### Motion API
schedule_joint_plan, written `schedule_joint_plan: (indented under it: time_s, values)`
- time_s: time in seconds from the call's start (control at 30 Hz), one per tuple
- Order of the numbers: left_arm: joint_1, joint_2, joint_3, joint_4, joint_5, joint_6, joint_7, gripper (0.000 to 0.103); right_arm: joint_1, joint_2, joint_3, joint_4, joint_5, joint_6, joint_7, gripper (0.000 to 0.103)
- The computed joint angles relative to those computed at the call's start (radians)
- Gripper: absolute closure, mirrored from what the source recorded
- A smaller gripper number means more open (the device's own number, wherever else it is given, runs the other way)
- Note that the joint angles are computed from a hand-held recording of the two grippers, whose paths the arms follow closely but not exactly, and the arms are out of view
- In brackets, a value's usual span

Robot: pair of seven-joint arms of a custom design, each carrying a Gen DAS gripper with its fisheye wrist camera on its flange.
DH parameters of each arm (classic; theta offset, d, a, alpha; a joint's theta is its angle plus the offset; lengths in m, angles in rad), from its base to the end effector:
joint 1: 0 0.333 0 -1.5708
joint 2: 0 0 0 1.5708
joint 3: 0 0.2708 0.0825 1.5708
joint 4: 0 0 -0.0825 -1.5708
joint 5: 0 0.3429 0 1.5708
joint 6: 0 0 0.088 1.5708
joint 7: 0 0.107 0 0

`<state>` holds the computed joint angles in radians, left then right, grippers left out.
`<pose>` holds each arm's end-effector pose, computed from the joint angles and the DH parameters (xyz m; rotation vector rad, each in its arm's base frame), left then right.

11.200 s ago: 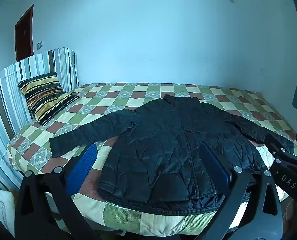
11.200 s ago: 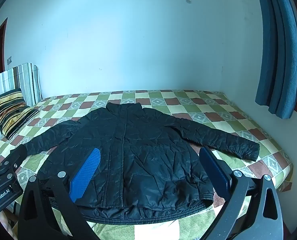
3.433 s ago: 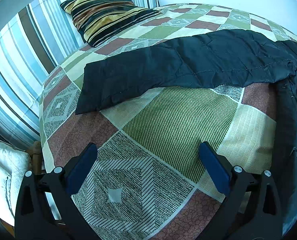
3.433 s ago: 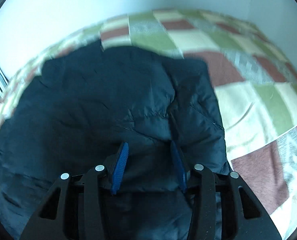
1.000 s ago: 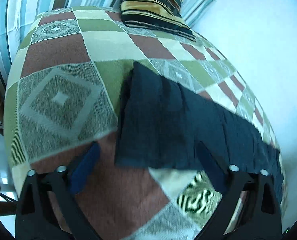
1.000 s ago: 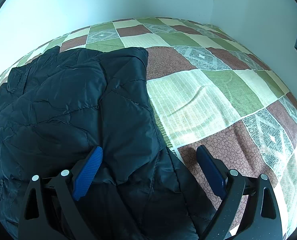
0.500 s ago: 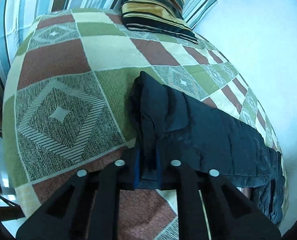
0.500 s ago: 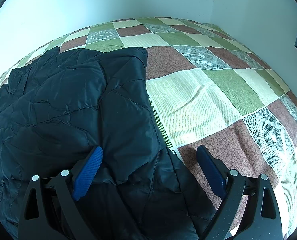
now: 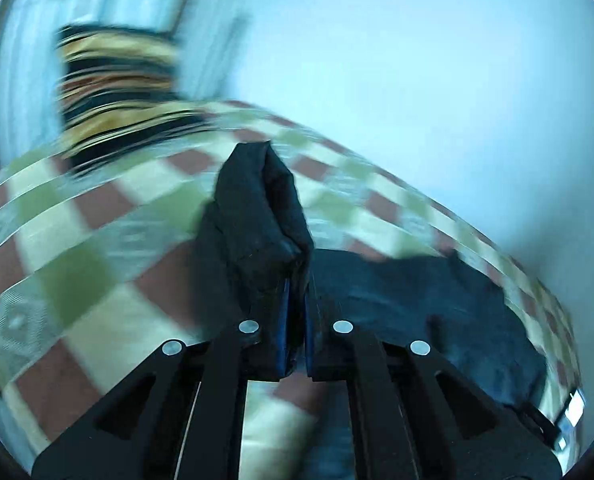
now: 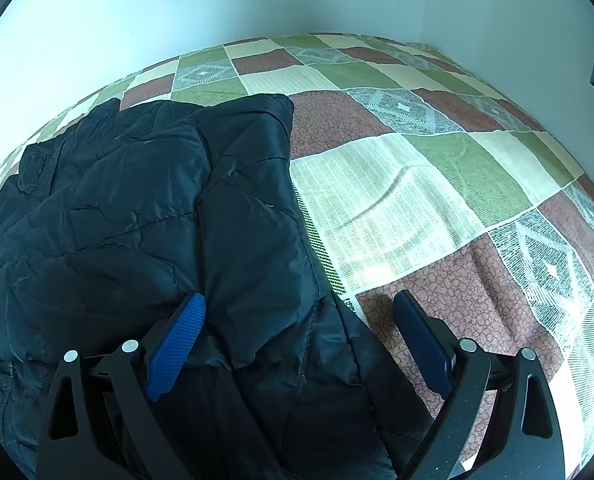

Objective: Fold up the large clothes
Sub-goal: 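Carry the sleeve with the left gripper across the jacket body and release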

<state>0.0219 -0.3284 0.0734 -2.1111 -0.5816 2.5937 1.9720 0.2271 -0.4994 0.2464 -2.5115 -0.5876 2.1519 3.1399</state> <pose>0.4775 0.0611 0.6107 -1.8344 1.7034 -1.1264 0.3602 0.1611 0.4478 -1.0256 2.5831 -0.8428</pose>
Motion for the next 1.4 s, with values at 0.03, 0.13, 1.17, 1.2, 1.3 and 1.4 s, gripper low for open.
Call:
schedule_joint_plan:
  time_s: [0.03, 0.13, 1.17, 1.2, 1.3, 1.4]
  values:
    - [-0.027, -0.002, -0.021, 0.005, -0.010, -0.001, 0.011, 0.097, 0.000, -0.001, -0.001, -0.001, 0.000, 0.002, 0.001, 0.010]
    - [-0.097, 0.011, -0.084, 0.023, -0.010, 0.004, 0.015, 0.097, 0.000, -0.005, -0.002, -0.006, 0.002, 0.010, 0.005, 0.010]
    - [-0.372, 0.297, -0.355, 0.165, 0.129, -0.052, -0.105, 0.058, -0.032, -0.055, 0.004, -0.063, 0.031, 0.089, 0.004, 0.010]
    - [-0.372, 0.275, -0.349, 0.150, 0.108, -0.048, -0.079, 0.057, -0.032, -0.056, 0.004, -0.062, 0.031, 0.089, 0.004, 0.010]
    - [-0.367, 0.201, -0.318, 0.106, 0.055, -0.060, -0.013, 0.053, -0.033, -0.053, 0.003, -0.063, 0.031, 0.091, 0.004, 0.010]
    - [-0.349, 0.146, -0.276, 0.069, 0.035, -0.067, 0.013, 0.052, -0.034, -0.050, 0.006, -0.058, 0.031, 0.086, 0.004, 0.010]
